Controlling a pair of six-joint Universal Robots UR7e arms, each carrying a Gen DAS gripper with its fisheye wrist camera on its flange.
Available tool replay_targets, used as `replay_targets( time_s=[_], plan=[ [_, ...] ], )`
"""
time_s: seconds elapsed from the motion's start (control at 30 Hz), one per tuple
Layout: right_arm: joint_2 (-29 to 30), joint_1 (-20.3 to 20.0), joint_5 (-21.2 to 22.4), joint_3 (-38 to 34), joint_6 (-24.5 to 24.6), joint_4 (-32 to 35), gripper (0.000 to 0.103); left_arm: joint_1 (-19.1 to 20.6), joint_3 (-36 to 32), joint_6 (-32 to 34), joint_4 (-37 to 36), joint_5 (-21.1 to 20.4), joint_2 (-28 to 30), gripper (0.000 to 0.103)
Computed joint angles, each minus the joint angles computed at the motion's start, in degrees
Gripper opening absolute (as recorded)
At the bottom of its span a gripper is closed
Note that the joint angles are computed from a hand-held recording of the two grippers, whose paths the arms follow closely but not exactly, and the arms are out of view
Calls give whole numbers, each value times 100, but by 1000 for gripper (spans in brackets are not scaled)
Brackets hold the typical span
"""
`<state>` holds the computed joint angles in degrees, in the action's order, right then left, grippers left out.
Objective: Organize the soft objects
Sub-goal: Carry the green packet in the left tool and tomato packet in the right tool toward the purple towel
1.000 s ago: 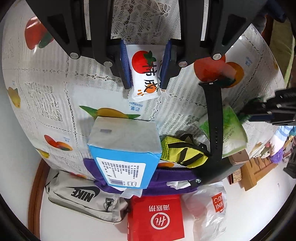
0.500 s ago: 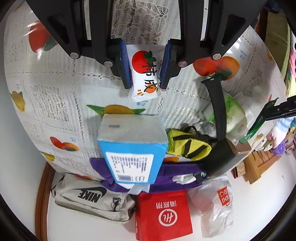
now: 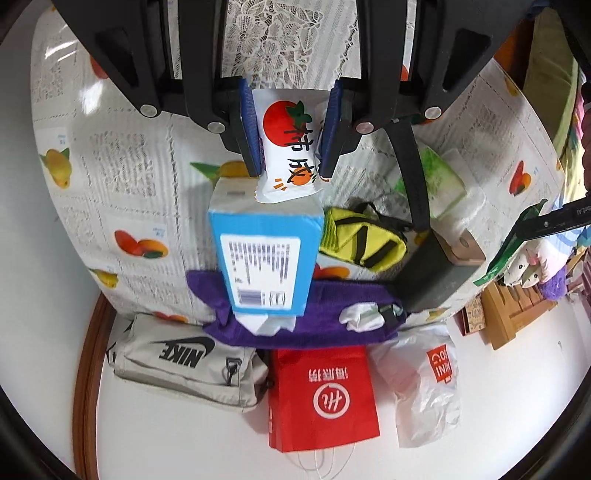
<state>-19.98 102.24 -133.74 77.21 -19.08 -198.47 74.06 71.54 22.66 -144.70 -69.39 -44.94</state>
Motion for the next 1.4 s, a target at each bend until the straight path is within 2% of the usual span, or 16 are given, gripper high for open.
replay_targets(
  time_s=[0.13,0.47,1.07,1.4],
  plan=[
    [-64,39,104,-5,63,44,31,-65,-140,6,52,33,57,30],
    [-51,156,10,-307,9,207,31,-114,-750,-78,415,-156,338,30],
    [167,208,129,-1406,-364,720,31,-192,-1977,-187,991,-142,952,30],
    [278,91,189,-1932,-283,1102,32,-182,-2869,-319,1430,-103,1418,30]
  ],
)
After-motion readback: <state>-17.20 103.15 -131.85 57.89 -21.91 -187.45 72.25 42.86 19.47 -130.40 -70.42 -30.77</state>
